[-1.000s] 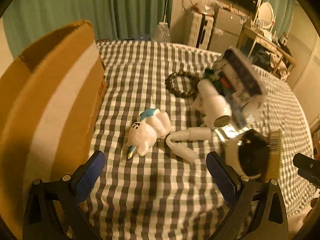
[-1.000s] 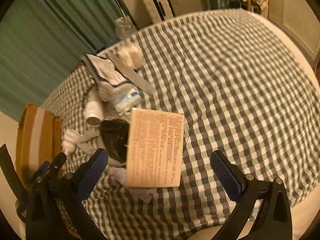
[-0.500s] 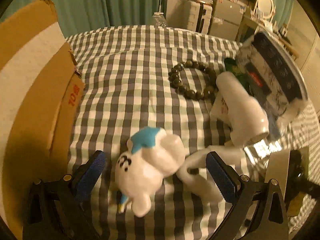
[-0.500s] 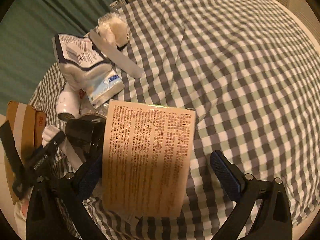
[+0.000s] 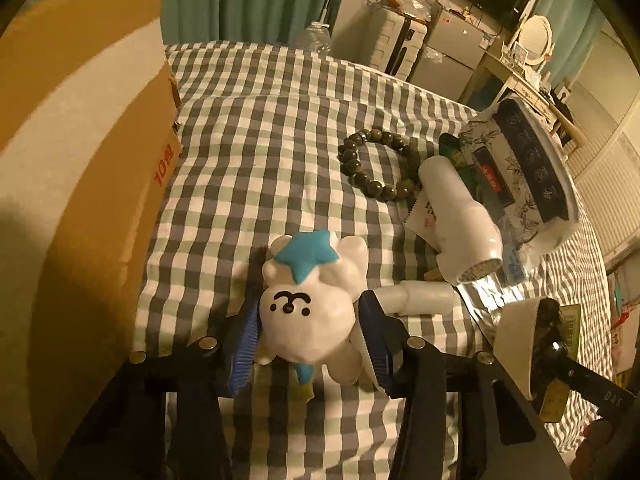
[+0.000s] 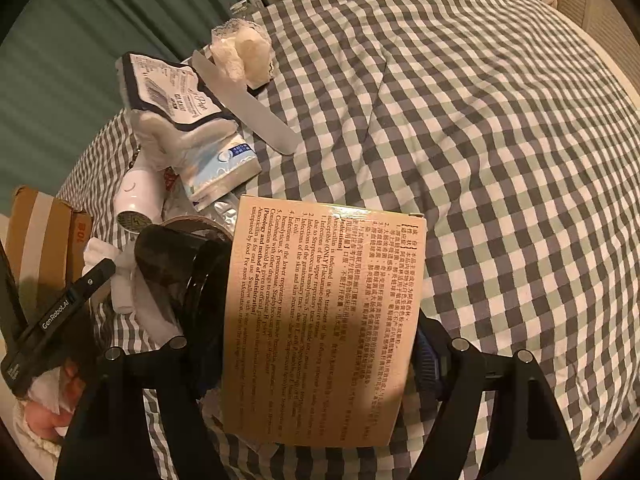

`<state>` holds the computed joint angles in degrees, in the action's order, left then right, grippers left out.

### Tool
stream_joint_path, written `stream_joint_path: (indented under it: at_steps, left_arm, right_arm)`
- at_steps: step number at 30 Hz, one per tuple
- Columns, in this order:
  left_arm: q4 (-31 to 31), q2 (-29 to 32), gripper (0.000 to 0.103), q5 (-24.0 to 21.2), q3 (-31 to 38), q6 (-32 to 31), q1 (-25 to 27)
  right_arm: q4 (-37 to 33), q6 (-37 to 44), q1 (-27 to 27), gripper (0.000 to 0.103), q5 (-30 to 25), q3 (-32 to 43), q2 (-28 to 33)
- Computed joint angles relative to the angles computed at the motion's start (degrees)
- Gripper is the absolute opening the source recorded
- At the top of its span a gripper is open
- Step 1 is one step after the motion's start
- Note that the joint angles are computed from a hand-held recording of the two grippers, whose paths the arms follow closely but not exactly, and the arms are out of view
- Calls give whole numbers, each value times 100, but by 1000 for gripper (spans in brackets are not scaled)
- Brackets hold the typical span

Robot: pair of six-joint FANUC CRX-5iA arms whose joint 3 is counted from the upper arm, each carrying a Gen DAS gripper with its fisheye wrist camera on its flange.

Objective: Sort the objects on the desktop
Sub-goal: 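Carry the plush toy and leaflet over the box and release both inside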

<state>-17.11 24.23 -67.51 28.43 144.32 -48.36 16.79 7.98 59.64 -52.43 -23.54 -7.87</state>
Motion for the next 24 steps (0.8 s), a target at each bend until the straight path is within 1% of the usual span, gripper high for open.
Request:
stream_joint_path:
  at_steps: [3,6,9,10,12,13,14,17,21,23,24]
  left_arm:
    - [-113,-17,48,-145,95,3,-101]
    - [-221,-111,48,-133,109,9,-196]
    - [-211,-199,48,-74,120,12,-271]
    - [-127,-225,48,13,117,-58,-251]
    - [-192,-255,48,0,187,-55,-318]
    - [-255,-273,48,-35,236,-74,-362]
    - [-333,-295,48,-75,280,-79,-414]
    - [-487,-252,48,-244,564,-125,-499]
    - [-696,-488,48,-330,508,-88,-621]
    - [-790,-438,48,-430,700,-116,-649]
    - [-870,-509,48,-462,693,-92,-681]
  right_arm:
    - [202,-208,121,75,-104,-87,-137]
    - [373,-439,263,75,-193,-174,-307]
    - [596,-682,418,75,-386,-256,-478]
    - [673,-794,487,75,-442,-294,-567]
    - [786,-972,614,75,-522,-406,-721]
    - [848,-1052,698,75,-622,-402,-781]
    - [858,-1011,649,75,-584,-353,-723]
    - [1002,-1258,811,75,-589,-315,-885]
    - [1432,-1409,1171,75,-930,-145,-948]
    - [1523,-1447,1305,75,-980,-42,-990]
    - [1610,-1516,1379,75,-1017,-15,-1005]
